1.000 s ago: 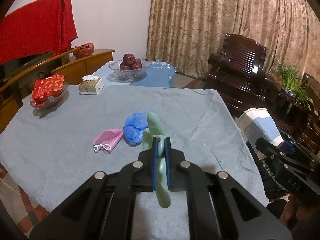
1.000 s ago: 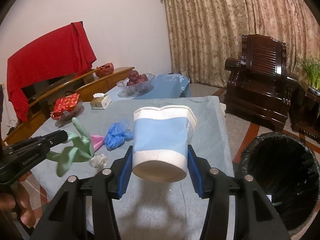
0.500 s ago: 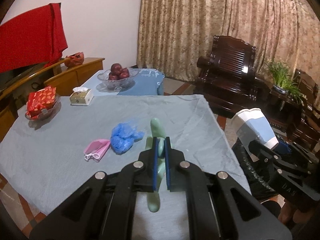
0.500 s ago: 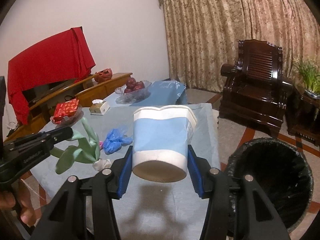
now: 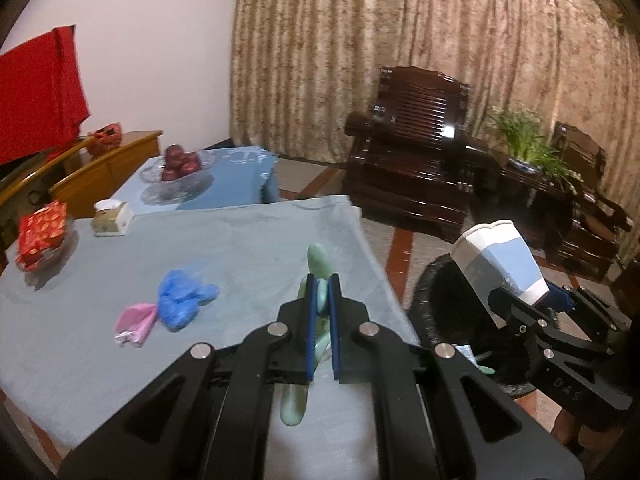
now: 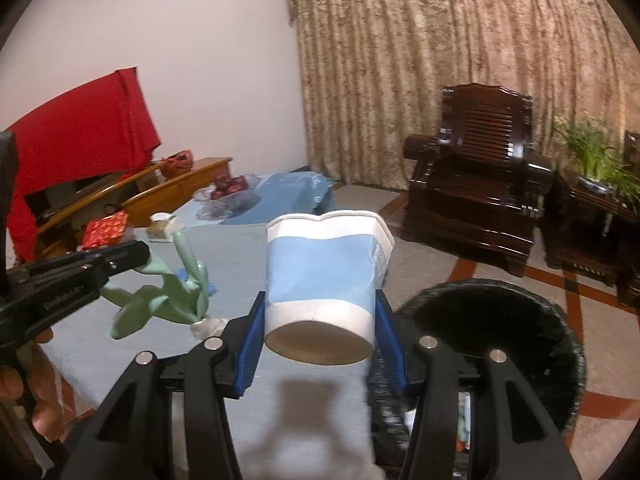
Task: Collect trash
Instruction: 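Carry the cup and glove over the black bin and open both tools, then move both empty tools back to the pink mask and blue bag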
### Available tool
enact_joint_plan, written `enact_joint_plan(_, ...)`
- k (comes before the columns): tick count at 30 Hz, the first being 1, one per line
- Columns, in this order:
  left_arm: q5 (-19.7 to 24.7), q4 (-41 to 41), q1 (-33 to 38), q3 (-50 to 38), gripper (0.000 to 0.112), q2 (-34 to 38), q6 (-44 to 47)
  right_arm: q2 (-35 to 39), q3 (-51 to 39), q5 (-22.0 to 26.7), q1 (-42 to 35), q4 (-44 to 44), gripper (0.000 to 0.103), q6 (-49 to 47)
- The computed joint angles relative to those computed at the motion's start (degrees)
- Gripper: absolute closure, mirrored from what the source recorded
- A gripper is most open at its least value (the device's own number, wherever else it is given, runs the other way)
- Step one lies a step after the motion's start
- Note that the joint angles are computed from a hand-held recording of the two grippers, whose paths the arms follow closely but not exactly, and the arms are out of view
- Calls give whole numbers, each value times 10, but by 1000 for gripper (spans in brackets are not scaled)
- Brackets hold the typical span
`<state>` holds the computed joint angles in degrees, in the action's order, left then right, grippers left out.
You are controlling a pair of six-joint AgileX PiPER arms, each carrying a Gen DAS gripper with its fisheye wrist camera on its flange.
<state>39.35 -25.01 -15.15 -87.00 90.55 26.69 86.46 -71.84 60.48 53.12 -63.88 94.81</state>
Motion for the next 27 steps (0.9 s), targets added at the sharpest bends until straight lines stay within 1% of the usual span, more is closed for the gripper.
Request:
enact_joint_plan(4, 8, 17, -55, -33, 107, 25, -34, -55, 65, 13, -16, 0, 52, 18)
enact_joint_plan(10, -2, 40, -147, -74, 107, 66, -62, -143, 176, 23, -55, 19, 52, 41)
enact_joint_plan(12, -12, 45, -176, -82, 107, 79, -69, -170, 218, 14, -78, 29, 52, 49)
enact_joint_plan(16, -19, 46, -218, -110, 107, 119, -74, -200, 274, -15, -123, 44, 52, 57)
enact_joint_plan(18, -26, 51, -237, -124, 106, 144, -79, -207, 299, -46, -164, 54, 52, 49)
enact_joint_plan(19, -25, 50, -243, -133, 100, 159, -78, -210, 305, -58, -179, 60, 51, 42)
enact_joint_plan(20, -15, 48, -246, -149, 96, 179, -79, -210, 310, -79, -204, 75, 47, 28)
enact_joint_plan(21, -11, 60, -249, -160, 83, 191, -92, -207, 311, -95, -226, 91, 46, 13)
enact_joint_plan(22, -10, 68, -252, -166, 64, 200, -99, -207, 314, -106, -242, 102, 45, 6)
enact_joint_plan(23, -19, 67, -250, -156, 61, 201, -97, -208, 315, -105, -246, 104, 45, 7)
enact_joint_plan(24, -27, 70, -248, -146, 61, 199, -96, -211, 319, -104, -245, 102, 45, 12)
enact_joint_plan(26, -28, 74, -241, -137, 61, 197, -94, -220, 329, -98, -236, 101, 44, 24)
enact_joint_plan(27, -32, 73, -235, -125, 59, 191, -92, -222, 333, -91, -226, 101, 44, 31)
